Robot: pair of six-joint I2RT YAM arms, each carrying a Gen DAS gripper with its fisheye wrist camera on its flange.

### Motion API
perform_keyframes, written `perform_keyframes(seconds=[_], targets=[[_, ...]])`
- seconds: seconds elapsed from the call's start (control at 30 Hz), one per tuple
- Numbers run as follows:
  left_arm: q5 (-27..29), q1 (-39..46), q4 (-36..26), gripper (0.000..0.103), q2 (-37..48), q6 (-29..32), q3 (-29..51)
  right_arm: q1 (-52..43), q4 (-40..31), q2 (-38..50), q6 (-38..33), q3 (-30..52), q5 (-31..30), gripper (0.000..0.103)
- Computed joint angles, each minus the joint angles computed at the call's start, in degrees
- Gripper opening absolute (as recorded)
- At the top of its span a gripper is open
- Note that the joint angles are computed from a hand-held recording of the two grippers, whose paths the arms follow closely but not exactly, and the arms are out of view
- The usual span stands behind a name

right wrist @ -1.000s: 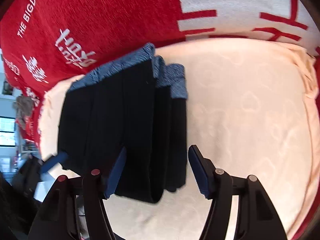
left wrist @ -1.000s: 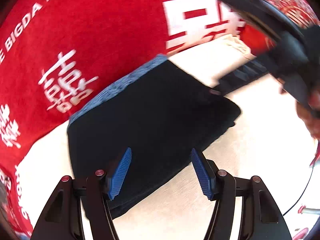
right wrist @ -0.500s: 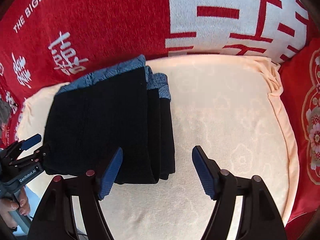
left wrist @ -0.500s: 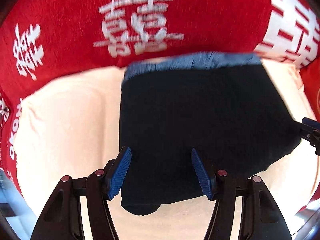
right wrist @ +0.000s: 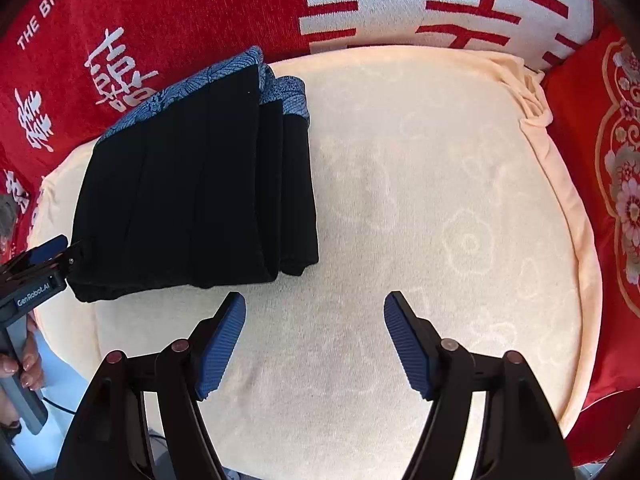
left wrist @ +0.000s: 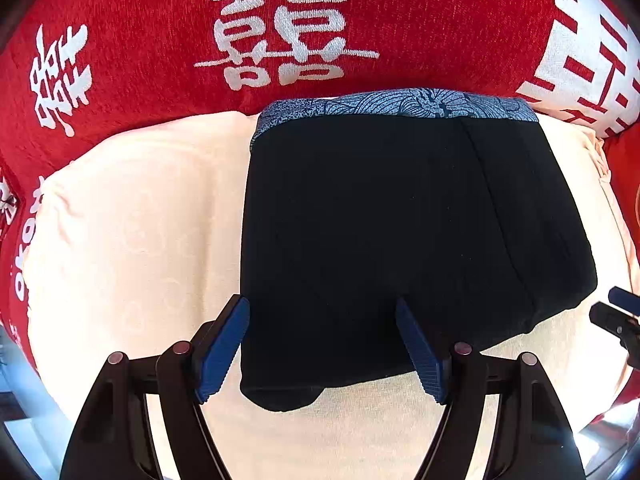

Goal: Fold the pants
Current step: 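Open both grippers and withdraw them from the folded bundle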

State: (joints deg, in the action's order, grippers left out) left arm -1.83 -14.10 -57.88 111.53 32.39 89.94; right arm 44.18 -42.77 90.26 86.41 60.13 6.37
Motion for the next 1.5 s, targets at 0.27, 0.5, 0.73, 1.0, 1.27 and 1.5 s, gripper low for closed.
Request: perform_keyframes(seconds=[0.27, 0.5, 0.73, 1.0, 1.27, 1.5], targets=[[-1.24, -0.28, -2.12, 0.076, -0.19, -1.15, 0.59, 3.08, 5.25, -3.73, 5.17, -4.74, -2.37, 0.080], [-1.06, -0.13, -3.75, 0.076, -0.45, -1.15, 1.35, 2.66, 5.19, -4.23, 4.88, -3.28, -1.67, 0.083], [-0.21, 1.02, -4.92, 0.076, 0.04, -0.70, 2.57, 1.74, 5.22, -1.92, 2.38, -0.36, -1.99, 0.083], [1.20, 2.45, -5.95, 0.076, 1.39, 0.54, 5.02, 1.08, 4.88, -0.61, 0.31, 1.11, -2.57, 0.083], [2.39, 2.39, -6.66, 0.076, 4.58, 1.68, 9.39, -2.37, 5.01, -1.84, -4.18, 0.48, -3.10, 0.083], [7.95, 3.88, -15.65, 0.076, 15.82, 4.12, 24.94, -9.58, 14.11, -4.96, -10.99, -6.02, -8.10, 0.084]])
